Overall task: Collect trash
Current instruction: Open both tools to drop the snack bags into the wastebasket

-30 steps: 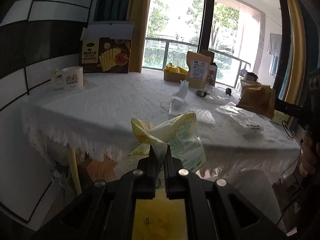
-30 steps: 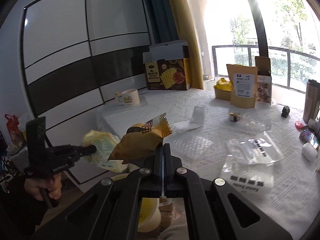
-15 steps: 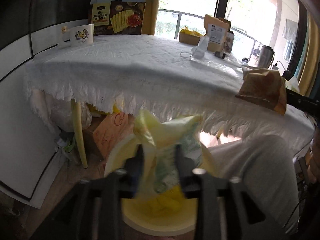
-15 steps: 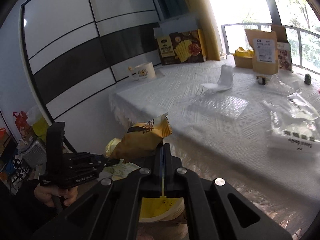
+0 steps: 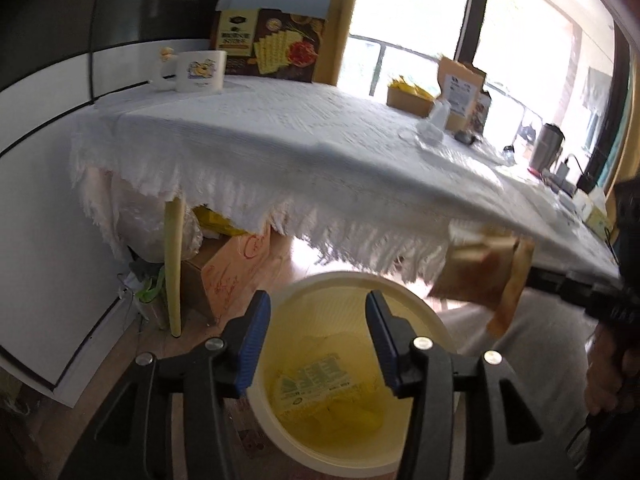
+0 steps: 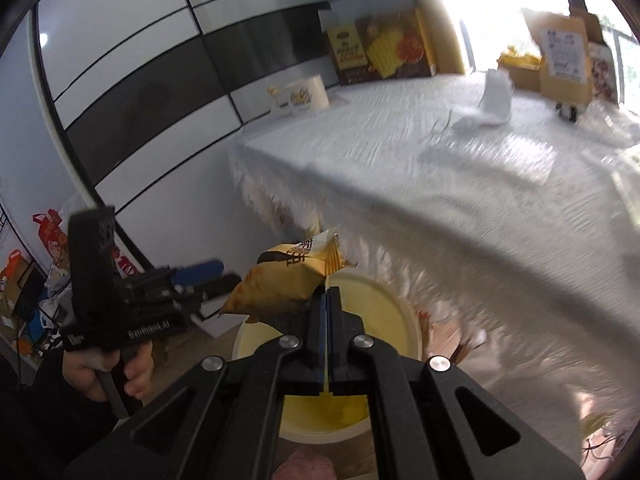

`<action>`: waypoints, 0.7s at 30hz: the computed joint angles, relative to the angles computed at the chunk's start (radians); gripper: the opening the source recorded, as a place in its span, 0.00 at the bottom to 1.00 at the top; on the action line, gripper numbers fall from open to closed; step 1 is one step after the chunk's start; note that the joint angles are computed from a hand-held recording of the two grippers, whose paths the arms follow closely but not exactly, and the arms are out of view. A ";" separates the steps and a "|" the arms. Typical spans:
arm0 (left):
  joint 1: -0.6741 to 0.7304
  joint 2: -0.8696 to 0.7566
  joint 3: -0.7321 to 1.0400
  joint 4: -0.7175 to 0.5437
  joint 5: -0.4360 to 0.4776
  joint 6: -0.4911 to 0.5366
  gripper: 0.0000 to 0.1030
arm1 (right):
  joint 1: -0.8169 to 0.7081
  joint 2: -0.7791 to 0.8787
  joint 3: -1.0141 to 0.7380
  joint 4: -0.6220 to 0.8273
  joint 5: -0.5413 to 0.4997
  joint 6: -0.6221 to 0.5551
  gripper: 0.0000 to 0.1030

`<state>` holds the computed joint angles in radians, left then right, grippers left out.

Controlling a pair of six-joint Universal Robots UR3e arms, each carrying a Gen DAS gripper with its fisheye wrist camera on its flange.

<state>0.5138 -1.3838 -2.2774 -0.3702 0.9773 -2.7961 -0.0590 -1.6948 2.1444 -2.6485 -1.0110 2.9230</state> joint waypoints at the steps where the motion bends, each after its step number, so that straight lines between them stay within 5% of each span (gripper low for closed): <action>1: 0.017 0.008 -0.004 0.000 -0.013 -0.001 0.48 | 0.012 0.019 -0.007 -0.005 -0.005 0.006 0.00; 12: 0.102 0.055 -0.007 -0.035 -0.064 0.010 0.48 | 0.132 0.151 -0.119 0.074 -0.095 -0.015 0.02; 21: 0.125 0.138 -0.026 -0.075 -0.081 0.022 0.48 | 0.151 0.145 -0.127 0.110 -0.099 -0.028 0.30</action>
<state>0.6387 -1.2461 -2.3033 -0.4449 0.8961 -2.7740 0.0920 -1.5502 2.0171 -2.5386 -1.1103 2.8955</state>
